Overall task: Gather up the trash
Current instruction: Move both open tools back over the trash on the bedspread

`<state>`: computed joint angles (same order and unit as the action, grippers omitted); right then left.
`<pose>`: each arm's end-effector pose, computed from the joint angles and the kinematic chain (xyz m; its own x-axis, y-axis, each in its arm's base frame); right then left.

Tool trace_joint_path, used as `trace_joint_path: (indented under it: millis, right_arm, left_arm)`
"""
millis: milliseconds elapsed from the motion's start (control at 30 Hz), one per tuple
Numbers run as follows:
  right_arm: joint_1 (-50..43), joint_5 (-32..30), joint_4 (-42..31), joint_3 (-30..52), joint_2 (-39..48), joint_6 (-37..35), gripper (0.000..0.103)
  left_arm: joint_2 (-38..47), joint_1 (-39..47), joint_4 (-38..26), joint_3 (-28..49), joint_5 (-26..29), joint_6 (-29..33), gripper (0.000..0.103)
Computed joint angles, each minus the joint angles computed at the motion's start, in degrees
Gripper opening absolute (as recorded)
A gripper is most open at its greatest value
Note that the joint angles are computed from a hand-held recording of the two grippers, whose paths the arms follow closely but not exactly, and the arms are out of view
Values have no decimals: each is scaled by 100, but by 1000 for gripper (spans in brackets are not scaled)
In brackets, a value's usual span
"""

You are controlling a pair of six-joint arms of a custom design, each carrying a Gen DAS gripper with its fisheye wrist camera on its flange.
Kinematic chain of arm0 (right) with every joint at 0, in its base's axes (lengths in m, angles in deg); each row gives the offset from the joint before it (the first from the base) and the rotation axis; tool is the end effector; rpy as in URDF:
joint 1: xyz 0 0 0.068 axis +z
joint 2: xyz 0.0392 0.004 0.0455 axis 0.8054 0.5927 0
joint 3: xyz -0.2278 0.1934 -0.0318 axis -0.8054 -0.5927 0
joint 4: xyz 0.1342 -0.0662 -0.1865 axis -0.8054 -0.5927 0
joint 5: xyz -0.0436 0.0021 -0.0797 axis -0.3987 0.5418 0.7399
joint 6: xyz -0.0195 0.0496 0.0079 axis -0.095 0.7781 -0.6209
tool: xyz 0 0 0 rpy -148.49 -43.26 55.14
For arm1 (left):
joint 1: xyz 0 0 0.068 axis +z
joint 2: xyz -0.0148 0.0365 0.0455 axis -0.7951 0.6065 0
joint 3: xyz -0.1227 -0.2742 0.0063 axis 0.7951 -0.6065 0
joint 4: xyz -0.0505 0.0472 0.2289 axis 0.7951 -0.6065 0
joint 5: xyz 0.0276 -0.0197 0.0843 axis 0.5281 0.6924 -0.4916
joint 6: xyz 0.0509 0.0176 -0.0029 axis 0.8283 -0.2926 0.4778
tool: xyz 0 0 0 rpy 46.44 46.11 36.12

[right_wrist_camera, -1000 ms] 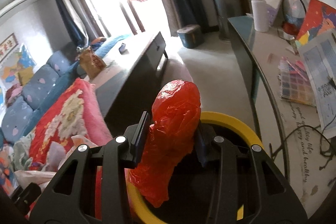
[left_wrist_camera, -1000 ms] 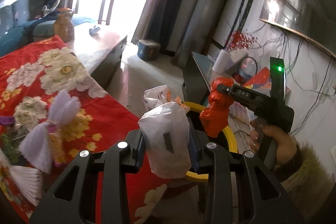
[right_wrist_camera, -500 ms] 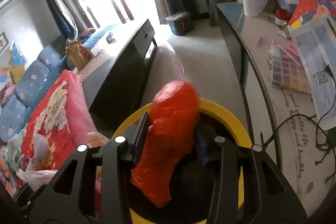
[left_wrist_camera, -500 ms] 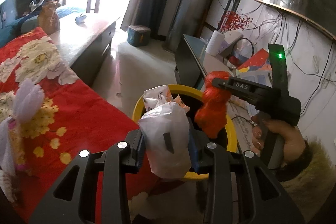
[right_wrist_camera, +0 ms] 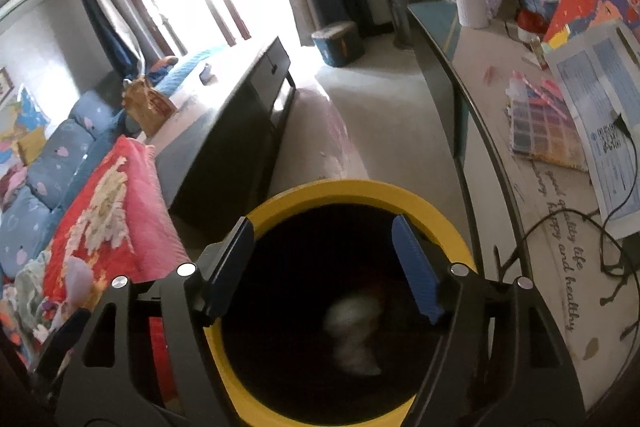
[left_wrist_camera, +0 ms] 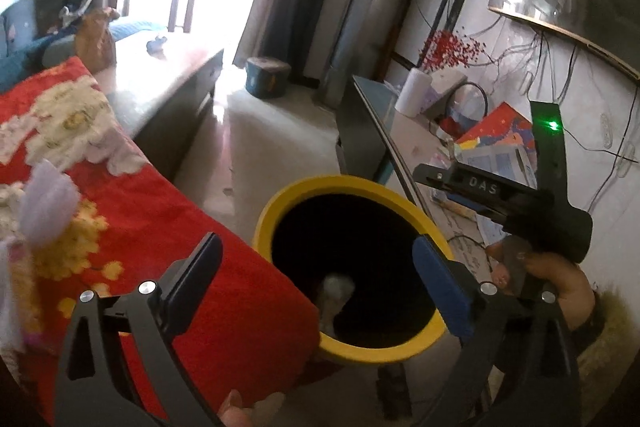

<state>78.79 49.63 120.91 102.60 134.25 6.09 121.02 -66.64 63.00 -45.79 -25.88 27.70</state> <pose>0.2652 0.1067 0.0364 -0.4805 0.5750 -0.6622 0.4895 0.8024 0.3415 0.2846 -0.0896 0.0648 -0.5950 0.2499 -0.7639 0.6425 0.7190 -0.2652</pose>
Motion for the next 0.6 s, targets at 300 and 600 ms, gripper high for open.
trace_joint_path:
  millis: [300,600]
  right_arm:
    - [697,716,-604,275,-673,-285,75]
    - [1304,1130,-1064,686,-1013,-593,81]
  left_arm:
    - [-717,503,301,-504,-28,47,95]
    - [-1238,1194,207,-729,223,88,96]
